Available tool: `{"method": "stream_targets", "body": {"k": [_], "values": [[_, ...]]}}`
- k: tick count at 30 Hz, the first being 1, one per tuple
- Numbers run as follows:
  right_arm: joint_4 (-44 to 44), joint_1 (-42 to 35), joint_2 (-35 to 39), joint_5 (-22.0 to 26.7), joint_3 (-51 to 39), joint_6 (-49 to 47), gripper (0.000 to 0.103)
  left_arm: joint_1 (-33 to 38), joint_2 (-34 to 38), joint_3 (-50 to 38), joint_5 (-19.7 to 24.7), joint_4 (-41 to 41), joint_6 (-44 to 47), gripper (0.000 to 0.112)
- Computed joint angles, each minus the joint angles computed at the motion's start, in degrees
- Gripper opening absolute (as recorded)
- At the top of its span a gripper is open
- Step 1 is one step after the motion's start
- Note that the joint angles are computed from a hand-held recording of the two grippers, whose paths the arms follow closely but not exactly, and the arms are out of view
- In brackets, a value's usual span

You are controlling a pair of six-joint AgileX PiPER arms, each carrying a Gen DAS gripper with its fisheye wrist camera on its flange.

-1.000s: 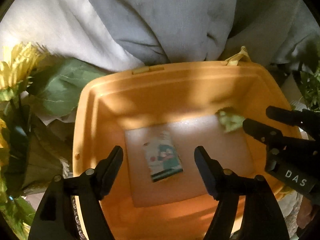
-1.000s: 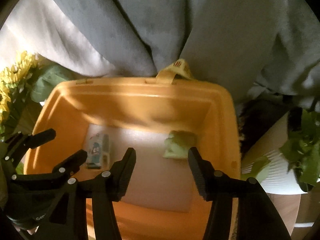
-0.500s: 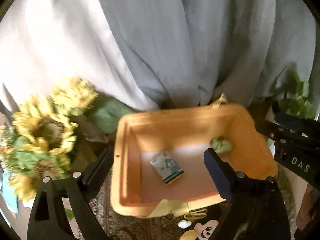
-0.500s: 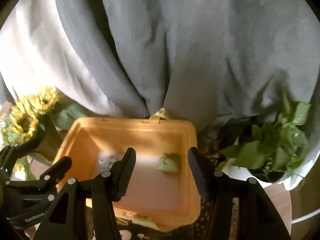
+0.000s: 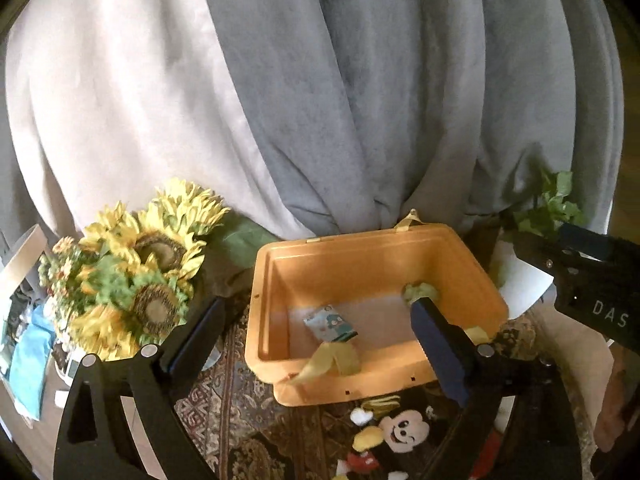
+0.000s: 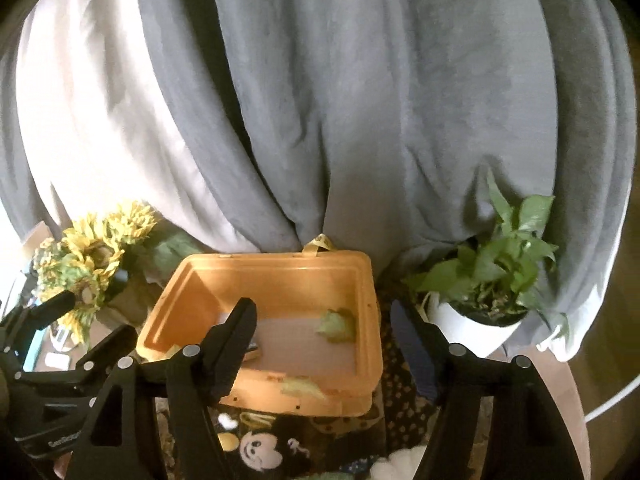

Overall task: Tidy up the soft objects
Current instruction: 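Withdraw both tools from the crate back toward the remaining toys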

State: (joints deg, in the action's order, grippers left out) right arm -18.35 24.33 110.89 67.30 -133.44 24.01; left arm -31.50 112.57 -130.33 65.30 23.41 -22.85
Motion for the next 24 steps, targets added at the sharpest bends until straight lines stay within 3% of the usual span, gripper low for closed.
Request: {"method": "stream_targets", "body": {"k": [6, 10, 24], "values": [[-6.0, 3.1, -9.8, -6.5, 16.8, 5.7, 0.070, -3.7, -8.9, 14.9, -4.5, 7.8, -6.5, 0.099], [-8.7, 4.5, -14.4, -8.4, 24.9, 9.2, 0.070, -6.2, -13.0, 22.3, -5.5, 11.1, -10.4, 0.099], [-9.5, 7.2, -23.0, -10.7, 41.6, 15.8, 0.070, -9.3, -20.7, 38.0, -8.1, 8.2, -14.7, 0.099]]}}
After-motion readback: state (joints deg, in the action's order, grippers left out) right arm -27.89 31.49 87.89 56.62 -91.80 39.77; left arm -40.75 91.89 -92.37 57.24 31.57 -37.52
